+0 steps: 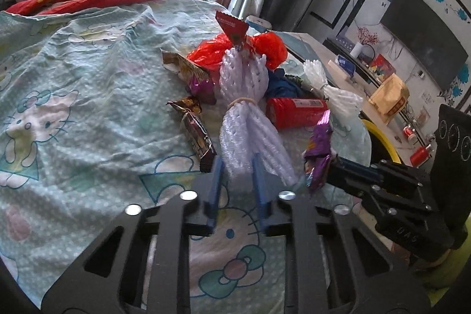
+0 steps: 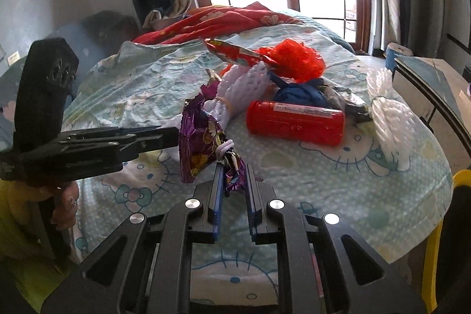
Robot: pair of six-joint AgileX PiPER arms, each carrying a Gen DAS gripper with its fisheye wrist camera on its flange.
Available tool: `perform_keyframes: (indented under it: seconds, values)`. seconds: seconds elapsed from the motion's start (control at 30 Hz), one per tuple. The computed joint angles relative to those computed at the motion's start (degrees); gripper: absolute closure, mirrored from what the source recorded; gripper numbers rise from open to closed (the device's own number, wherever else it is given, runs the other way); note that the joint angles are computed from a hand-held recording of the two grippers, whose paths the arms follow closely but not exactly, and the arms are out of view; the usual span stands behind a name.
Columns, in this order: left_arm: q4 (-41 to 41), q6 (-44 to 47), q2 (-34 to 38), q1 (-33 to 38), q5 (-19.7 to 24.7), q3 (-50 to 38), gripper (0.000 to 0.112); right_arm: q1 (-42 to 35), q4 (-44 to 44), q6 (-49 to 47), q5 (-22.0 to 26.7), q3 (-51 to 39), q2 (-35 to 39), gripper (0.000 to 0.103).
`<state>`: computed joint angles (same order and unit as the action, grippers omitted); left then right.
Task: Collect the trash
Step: 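Grasp the white mesh net with the left tool while the right tool grasps the purple wrapper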
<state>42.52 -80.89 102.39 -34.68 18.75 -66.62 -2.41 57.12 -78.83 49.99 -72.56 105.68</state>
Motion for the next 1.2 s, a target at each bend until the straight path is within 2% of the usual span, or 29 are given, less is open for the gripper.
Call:
perform_keyframes:
  seconds: [0.23,0.33,0.43,0.57,0.63,0.73,0.83,0.93,1.03,1.2]
  values:
    - [0.05,1.02,-3.5,-0.2,-2.39,2.36,0.104,-1.94,1.37,-0.1,1.47,0.49,-1.35,0.091]
    - [-3.2,3.38,-5.3,-0.44,-2.86,2.88,0.104,-3.31,2.45,-0.5,2.04,0.98,-2.47,0.091]
    - [-7.93,6.98,-6.94,-1.48,0.15,2.53,0.104,-4.48,3.11,-0.43,2.24,1.1,-3.32,0.091]
    - [-22.39,18.04,-8.92,-0.74,1.59,4.06,0.104,-6.22,3.74,-0.79,2.92,1.42,-4.3,0.091]
    - [-23.59,18.3,-9.64,-0.74,3.17,5.14,0.104,-6.56,3.61,-0.34,3.23,1.3,-4.49,0.091]
    - [-19.57,14.01,-11.29,-1.32,7.87,6.74,0.104,-6.95,3.9,0.24,3.47,1.41,-4.92,0.091]
    - [-18.56,14.74,-13.24,-1.61,13.52,7.07,0.104,-7.37,4.47,-0.17,4.08,1.65,-5.58,0.091]
    - [-12.84,15.14,-14.71,-4.31,23.69,5.06,0.104,-7.64,5.27,-0.95,4.65,1.84,-6.01,0.091]
    - [-5.9,13.34,-15.88,-6.61,31.24,3.21,0.104,-7.92,5.58,-0.78,5.26,1.74,-5.95,0.091]
    - [12.73,12.27,-9.46,-14.05,49.23,-3.21,0.104,-8.37,5.54,0.43,6.12,1.03,-5.66,0.091]
